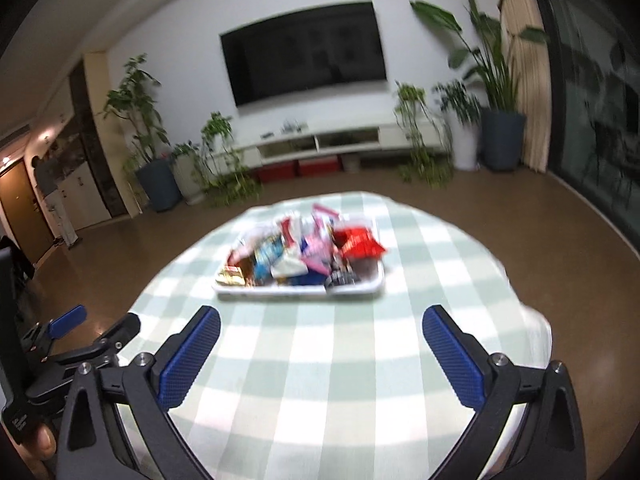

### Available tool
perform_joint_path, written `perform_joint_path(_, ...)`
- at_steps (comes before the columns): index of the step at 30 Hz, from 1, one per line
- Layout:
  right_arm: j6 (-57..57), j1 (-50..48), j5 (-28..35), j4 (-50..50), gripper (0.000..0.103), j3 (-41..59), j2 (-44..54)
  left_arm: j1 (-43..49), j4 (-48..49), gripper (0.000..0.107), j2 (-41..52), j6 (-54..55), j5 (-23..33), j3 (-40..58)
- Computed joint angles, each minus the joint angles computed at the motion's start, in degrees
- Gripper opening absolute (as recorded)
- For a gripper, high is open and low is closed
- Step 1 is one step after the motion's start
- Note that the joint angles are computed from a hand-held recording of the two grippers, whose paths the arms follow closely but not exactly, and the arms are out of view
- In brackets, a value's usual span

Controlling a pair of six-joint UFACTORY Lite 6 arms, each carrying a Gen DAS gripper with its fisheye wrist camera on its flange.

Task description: Organize snacks

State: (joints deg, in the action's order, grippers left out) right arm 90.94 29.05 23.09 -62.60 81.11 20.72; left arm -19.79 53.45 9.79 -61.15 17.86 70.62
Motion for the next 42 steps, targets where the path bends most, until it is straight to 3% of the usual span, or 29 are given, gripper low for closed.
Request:
perform_joint_path(5,3.41,1.62,0.73,-1.6,0.103,-3.57,-1.33,-0.51,2.32,0.103,1.7,-2.38,0.83,-0.27)
perform_joint_path(42,-1.1,5.39,3.55,3.48,0.103,0.95,3.63,-0.26,1.08,0.103,5.26,-0.81,0.11,0.28)
